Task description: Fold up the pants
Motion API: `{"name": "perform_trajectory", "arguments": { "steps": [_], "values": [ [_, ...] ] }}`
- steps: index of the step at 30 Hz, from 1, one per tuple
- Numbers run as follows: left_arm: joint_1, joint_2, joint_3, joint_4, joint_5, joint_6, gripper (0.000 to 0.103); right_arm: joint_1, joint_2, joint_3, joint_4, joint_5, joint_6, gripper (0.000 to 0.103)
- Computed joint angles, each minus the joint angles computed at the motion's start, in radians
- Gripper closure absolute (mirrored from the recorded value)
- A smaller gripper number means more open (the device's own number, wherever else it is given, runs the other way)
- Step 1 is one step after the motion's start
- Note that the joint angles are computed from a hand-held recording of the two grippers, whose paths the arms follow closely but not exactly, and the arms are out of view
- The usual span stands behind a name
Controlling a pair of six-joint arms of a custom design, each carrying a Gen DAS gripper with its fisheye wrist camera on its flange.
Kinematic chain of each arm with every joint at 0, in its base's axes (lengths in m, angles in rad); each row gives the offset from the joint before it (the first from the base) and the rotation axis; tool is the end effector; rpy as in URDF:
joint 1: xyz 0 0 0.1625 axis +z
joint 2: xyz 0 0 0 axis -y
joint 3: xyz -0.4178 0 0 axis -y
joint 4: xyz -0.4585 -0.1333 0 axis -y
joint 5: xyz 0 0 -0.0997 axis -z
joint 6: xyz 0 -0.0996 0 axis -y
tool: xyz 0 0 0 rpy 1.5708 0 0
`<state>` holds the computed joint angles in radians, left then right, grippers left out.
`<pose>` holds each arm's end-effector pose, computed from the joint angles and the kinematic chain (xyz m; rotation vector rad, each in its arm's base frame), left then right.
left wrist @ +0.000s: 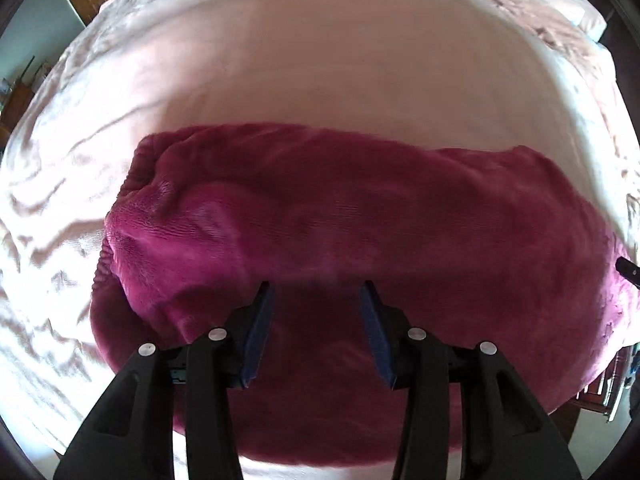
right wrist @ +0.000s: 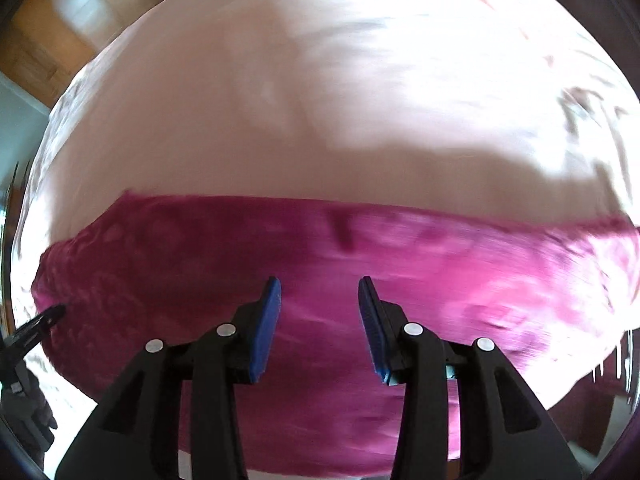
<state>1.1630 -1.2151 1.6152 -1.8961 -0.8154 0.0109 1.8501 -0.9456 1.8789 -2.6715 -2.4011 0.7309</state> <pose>-0.0774 -0.6875 0.2958 0.5303 2.3258 -0.0991 0.2303 -0.5861 0.0832 -0.6246 -2.3220 0.6889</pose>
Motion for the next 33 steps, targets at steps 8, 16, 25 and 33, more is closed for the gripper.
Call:
{"name": "perform_trajectory", "arguments": {
  "steps": [8,16,25,33],
  "values": [
    [-0.119,-0.018,0.115,-0.012,-0.008,-0.120,0.057,-0.094,-0.357,0.338,0.009,-0.027,0.078,0.051],
    [-0.248,0.060,0.201,-0.069,-0.070,-0.260,0.050,-0.283,-0.696,0.529,-0.056,0.041,-0.153,0.051],
    [-0.342,0.188,0.211,-0.045,-0.106,-0.395,0.050,-0.491,-0.807,0.550,-0.116,0.168,-0.481,0.053],
    [-0.402,0.235,0.231,-0.047,-0.120,-0.473,0.050,-0.567,-0.892,0.543,-0.051,0.304,-0.620,0.053]
  ]
}}
